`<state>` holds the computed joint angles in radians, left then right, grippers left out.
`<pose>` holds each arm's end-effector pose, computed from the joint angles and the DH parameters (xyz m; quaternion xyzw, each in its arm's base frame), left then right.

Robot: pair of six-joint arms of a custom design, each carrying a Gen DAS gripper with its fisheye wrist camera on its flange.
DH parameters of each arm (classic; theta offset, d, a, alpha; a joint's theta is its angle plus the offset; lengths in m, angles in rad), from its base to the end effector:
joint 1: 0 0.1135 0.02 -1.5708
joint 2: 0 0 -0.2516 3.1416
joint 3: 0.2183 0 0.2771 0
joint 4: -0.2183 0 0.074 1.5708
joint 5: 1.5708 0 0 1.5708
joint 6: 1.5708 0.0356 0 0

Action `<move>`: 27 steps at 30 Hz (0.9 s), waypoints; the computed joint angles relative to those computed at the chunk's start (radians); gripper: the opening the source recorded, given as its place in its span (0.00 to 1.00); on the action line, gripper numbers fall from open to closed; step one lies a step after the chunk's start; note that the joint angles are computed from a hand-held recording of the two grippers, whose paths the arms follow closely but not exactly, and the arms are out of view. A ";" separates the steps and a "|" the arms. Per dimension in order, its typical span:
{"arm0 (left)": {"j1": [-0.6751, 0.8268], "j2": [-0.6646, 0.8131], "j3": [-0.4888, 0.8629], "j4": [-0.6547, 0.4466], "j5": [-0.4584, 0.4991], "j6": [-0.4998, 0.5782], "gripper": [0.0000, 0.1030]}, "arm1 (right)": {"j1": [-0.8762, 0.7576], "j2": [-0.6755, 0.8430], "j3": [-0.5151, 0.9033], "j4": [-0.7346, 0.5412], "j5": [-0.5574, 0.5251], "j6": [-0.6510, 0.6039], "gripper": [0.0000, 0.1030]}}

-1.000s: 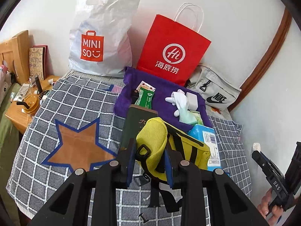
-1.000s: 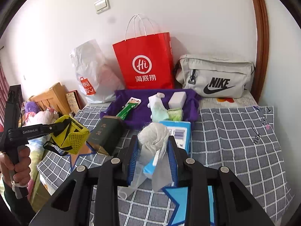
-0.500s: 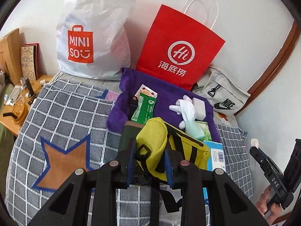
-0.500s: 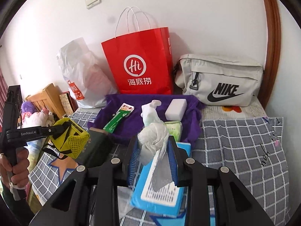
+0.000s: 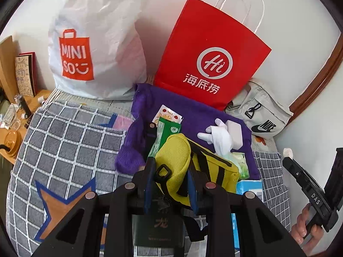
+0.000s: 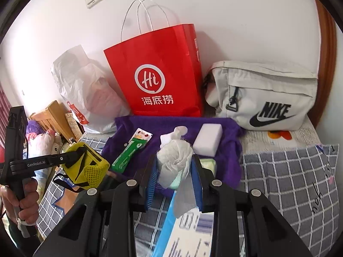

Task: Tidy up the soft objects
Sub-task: 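Carry the yellow mesh bag and white tissue onto the purple towel and release both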

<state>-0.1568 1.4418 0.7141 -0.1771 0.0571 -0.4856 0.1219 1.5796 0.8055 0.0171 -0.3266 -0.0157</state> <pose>0.2933 -0.0484 0.1417 -0.1454 0.9335 -0.1288 0.3015 0.3320 0.0522 0.1449 -0.1265 0.8996 0.1698 0.3820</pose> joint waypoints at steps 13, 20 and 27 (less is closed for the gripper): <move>0.010 0.215 0.183 -0.002 -0.003 0.028 0.25 | 0.010 0.207 0.229 -0.021 0.044 0.002 0.30; 0.007 0.369 0.312 -0.019 -0.002 0.051 0.25 | 0.005 0.386 0.396 -0.074 0.007 0.022 0.30; 0.024 0.488 0.394 -0.008 0.023 0.089 0.26 | -0.002 0.517 0.486 -0.091 -0.001 0.019 0.30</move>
